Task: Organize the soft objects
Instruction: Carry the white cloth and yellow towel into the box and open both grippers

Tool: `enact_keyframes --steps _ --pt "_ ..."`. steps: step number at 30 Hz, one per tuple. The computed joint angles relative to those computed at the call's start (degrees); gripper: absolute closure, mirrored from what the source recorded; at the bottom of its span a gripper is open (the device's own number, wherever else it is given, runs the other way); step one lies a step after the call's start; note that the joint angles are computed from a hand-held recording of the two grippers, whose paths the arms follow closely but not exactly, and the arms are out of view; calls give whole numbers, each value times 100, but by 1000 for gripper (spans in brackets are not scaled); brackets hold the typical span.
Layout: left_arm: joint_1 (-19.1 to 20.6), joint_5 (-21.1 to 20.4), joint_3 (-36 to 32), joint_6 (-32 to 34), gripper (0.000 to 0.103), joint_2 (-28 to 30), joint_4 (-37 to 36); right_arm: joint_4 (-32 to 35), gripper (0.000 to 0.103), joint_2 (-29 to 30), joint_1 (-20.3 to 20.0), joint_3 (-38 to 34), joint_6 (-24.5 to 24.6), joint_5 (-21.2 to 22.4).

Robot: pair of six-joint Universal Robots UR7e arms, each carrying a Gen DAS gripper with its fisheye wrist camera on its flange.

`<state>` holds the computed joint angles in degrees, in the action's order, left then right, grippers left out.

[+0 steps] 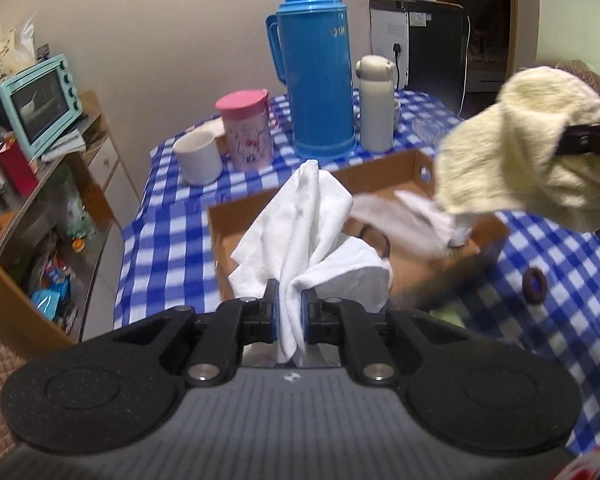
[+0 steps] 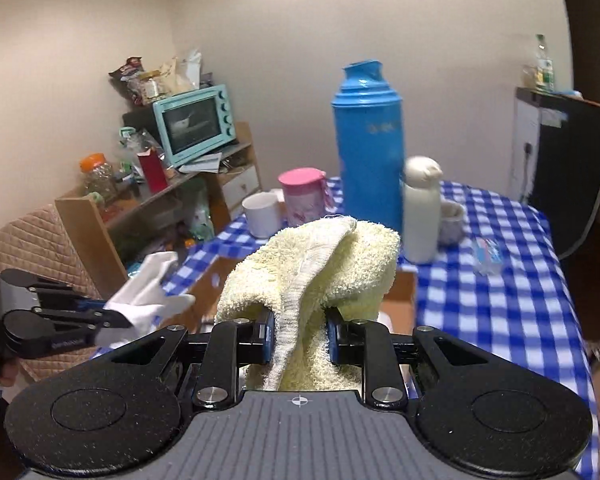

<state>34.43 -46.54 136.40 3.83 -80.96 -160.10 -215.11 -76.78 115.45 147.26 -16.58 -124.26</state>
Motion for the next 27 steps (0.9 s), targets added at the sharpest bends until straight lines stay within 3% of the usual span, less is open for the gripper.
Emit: enact_keyframes --steps 5,10,19,27 --pt "334 -238 -514 445 93 659 -431 78 78 447 -395 -508 -150 362" --pt "664 -380 -999 599 93 1239 -370 320 78 846 -800 -917 -85 483" --pt "1144 -334 -1612 772 93 2178 -116 592 78 1786 -1316 -1501 -55 88" --pt "1341 -304 -1846 830 93 2562 61 512 78 2324 -1543 -1758 -306 -182"
